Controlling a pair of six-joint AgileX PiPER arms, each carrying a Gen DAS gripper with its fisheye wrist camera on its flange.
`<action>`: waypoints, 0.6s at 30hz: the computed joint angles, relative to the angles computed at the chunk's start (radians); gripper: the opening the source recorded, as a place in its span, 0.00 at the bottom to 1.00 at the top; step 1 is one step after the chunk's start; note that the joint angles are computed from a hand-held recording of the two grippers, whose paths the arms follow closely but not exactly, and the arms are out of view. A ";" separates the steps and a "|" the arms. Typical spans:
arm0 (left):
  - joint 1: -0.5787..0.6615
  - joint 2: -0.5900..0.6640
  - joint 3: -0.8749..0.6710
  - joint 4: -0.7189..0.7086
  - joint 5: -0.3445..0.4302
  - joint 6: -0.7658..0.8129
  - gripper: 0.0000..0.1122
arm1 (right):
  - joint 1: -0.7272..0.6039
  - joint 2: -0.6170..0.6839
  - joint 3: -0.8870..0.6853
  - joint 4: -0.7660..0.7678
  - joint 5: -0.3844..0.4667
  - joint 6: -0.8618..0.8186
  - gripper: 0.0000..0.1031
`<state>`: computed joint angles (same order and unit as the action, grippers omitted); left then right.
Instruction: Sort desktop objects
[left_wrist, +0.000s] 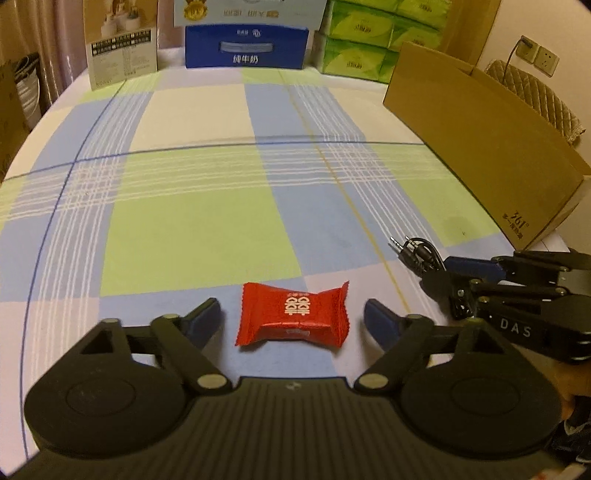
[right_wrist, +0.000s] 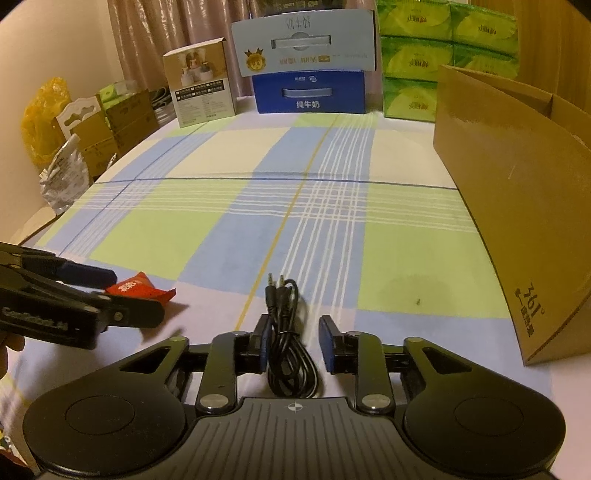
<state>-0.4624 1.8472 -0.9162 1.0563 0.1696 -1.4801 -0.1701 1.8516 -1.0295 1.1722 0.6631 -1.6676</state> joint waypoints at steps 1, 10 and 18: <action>-0.001 0.007 -0.008 -0.046 0.003 0.048 0.65 | 0.000 -0.001 0.002 0.002 -0.002 -0.002 0.30; 0.001 0.007 -0.003 -0.024 -0.016 0.004 0.60 | 0.000 -0.011 0.012 0.002 -0.012 -0.021 0.35; -0.023 0.014 -0.013 0.057 0.034 -0.073 0.40 | 0.020 -0.008 0.038 0.063 -0.032 -0.136 0.35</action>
